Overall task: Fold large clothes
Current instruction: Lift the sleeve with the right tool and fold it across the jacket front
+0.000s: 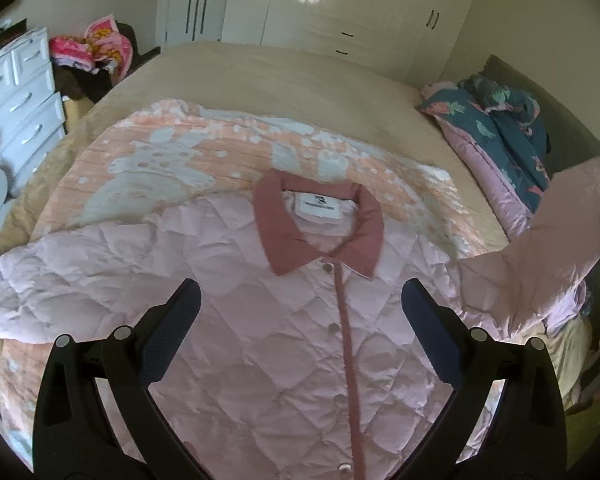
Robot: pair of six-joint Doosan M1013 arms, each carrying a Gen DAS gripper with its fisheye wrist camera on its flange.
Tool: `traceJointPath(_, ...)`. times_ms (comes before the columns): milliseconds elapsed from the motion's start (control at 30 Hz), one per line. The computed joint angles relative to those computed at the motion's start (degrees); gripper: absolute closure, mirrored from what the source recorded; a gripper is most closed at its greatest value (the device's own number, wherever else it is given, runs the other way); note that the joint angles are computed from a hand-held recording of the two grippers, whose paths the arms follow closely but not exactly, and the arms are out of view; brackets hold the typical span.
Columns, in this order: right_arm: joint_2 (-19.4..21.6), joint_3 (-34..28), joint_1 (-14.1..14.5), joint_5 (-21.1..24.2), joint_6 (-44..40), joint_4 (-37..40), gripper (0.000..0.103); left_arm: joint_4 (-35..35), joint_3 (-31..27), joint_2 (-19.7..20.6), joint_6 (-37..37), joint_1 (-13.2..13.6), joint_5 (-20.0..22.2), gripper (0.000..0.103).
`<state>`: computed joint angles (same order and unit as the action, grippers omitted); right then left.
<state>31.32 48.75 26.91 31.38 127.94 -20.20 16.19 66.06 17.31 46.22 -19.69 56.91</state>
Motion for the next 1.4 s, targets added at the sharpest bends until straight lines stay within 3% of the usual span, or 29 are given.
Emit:
traceJointPath(133, 1.79, -3.21, 1.38, 0.64, -6.84, 5.91, 0.085, 0.98, 1.85, -1.25, -1.75, 1.02, -1.53, 0.009)
traceJointPath(567, 9.44, -12.74, 6.23, 4.58, -21.5, 19.9, 0.085, -11.58, 8.26, -3.99, 2.23, 6.99, -7.22, 0.009)
traceJointPath(800, 13.44, -15.44, 8.61, 8.64, -24.37, 24.25, 0.085, -14.5, 12.06, -5.33, 2.85, 8.42, -10.42, 0.009)
traceJointPath(933, 15.05, -15.88, 9.34, 10.81, -24.32, 26.22, 0.085, -23.57, 13.51, -5.29, 7.7, 10.21, -11.82, 0.009)
traceJointPath(1100, 16.24, -15.65, 10.31, 12.82, -26.14, 28.11, 0.083, -29.08, 15.1, -5.31, 10.0, 11.32, -13.91, 0.009)
traceJointPath(1300, 17.15, -15.26, 11.07, 15.62, -32.44, 35.14, 0.072, -37.51, 16.57, -4.9, 13.92, 12.36, -15.63, 0.009)
traceJointPath(1400, 17.47, -15.32, 11.31, 17.98, -35.38, 38.63, 0.057, -43.15, 17.39, -4.74, 16.9, 12.89, -16.67, 0.009)
